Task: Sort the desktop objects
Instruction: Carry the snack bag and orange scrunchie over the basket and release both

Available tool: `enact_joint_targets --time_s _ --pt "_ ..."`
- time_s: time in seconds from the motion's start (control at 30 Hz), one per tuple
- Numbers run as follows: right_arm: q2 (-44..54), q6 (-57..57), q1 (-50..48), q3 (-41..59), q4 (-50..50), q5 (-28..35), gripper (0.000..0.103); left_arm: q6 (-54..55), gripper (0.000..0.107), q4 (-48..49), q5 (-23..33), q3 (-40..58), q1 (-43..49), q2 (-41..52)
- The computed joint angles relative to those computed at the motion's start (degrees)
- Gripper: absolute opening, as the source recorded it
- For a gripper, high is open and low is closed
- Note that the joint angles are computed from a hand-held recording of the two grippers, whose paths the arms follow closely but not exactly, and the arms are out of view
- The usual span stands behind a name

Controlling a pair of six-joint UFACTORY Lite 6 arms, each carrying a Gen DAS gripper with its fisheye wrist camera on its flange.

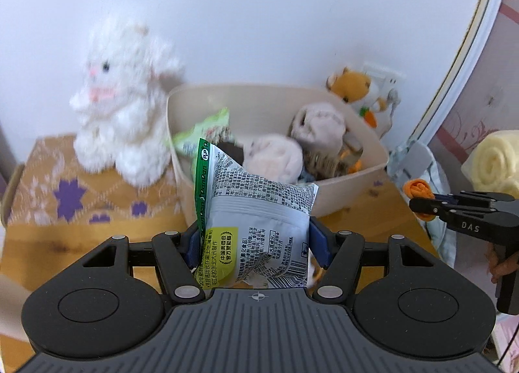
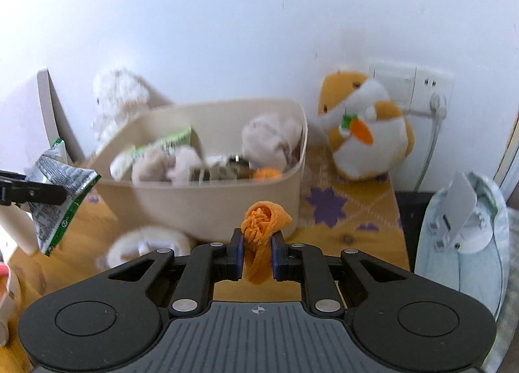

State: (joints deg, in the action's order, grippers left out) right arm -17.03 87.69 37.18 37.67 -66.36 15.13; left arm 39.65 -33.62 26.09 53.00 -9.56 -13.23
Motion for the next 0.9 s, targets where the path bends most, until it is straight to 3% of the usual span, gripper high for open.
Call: enact_joint_targets --time_s 0.37,0.67,0.9 --pt "3.0 -15.8 -3.1 11.9 10.3 -0.5 0.016 -5.3 0.065 7.2 -3.2 8.9 -4.4 3.5" --pt "12.2 -11.1 -4.2 22.8 3.0 -1.1 0.016 -12.1 0.065 13.9 -6.2 18.6 -6.7 13.0" --pt "24.3 -9.4 -4.1 32.5 1.5 0.7 0.016 -32.8 0.065 31.5 -8.4 25.7 -9.5 22.1"
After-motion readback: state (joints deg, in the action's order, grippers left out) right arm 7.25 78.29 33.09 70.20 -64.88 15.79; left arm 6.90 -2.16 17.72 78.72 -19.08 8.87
